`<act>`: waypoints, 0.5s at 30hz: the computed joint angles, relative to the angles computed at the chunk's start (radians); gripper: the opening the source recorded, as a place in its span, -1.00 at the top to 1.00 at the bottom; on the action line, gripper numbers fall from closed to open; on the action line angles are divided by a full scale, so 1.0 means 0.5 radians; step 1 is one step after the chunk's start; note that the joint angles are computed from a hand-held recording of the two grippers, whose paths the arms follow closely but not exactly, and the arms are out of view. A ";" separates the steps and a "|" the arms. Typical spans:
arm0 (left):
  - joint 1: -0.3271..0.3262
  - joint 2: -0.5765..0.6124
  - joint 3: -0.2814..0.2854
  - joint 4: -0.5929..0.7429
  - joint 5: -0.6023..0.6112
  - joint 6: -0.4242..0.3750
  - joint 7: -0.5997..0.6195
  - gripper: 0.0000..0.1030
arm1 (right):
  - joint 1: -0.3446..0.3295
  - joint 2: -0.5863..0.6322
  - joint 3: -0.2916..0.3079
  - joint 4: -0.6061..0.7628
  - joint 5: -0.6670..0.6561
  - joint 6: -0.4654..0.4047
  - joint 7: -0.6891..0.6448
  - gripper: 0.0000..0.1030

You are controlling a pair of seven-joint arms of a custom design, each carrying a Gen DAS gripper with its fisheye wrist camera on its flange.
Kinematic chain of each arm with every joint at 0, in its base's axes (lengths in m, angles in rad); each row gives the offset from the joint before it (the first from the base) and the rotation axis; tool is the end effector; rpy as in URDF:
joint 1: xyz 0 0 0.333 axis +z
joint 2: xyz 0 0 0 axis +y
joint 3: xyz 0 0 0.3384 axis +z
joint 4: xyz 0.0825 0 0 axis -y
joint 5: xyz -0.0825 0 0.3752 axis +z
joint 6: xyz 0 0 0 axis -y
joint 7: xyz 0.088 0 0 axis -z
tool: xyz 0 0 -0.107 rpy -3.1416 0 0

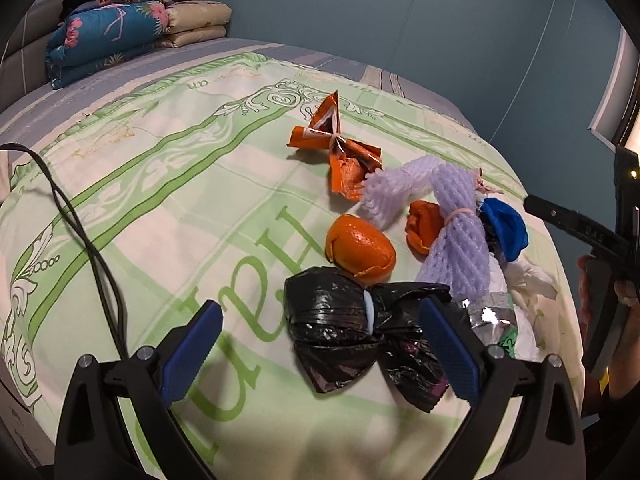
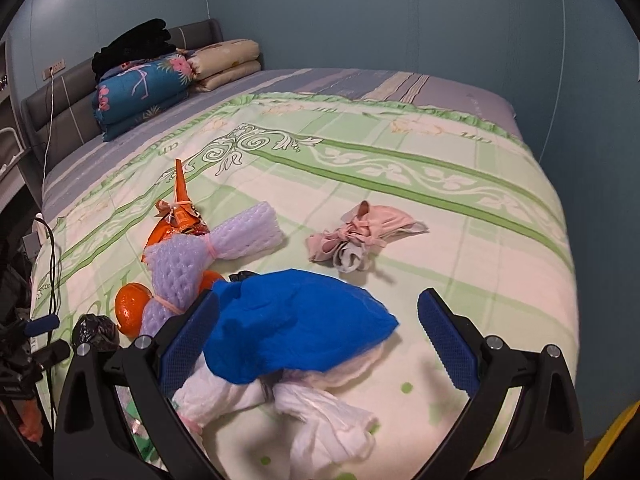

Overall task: Collect trash
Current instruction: 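Grasp the black plastic bags with the left tool while the right tool grasps the blue bag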

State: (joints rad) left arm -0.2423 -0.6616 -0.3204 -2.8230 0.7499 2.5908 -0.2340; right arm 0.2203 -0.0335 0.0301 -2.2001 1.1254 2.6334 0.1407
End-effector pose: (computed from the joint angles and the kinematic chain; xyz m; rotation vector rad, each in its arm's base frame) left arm 0.2823 -0.1910 0.4324 -2.2714 1.0791 -0.7329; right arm 0.5352 0.1139 0.4641 -2.1424 0.8829 -0.3103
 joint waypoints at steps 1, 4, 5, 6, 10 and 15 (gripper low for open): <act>0.005 0.016 0.011 0.001 0.008 0.024 0.004 -0.76 | 0.005 0.013 0.006 0.010 -0.023 0.000 0.020 -0.84; 0.009 0.079 0.056 -0.009 -0.006 0.134 0.018 -0.56 | 0.016 0.055 0.021 0.035 -0.107 0.010 0.101 -0.84; 0.015 0.105 0.074 -0.015 -0.011 0.186 0.026 -0.52 | 0.016 0.069 0.023 0.044 -0.126 0.003 0.125 -0.84; 0.023 0.123 0.084 -0.019 -0.017 0.226 0.035 -0.44 | 0.012 0.092 0.022 0.058 -0.149 -0.006 0.163 -0.83; 0.082 0.188 0.102 -0.034 -0.021 0.402 0.049 -0.16 | -0.003 0.138 0.024 0.080 -0.226 -0.017 0.257 -0.48; 0.140 0.214 0.049 -0.022 -0.009 0.452 0.053 0.02 | -0.014 0.175 0.033 0.087 -0.322 -0.036 0.336 -0.05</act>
State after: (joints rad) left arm -0.1721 -0.5548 -0.2961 -2.8338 0.7456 2.8170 -0.2074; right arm 0.2134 0.0540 0.0467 -2.1564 0.9644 2.6154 0.3087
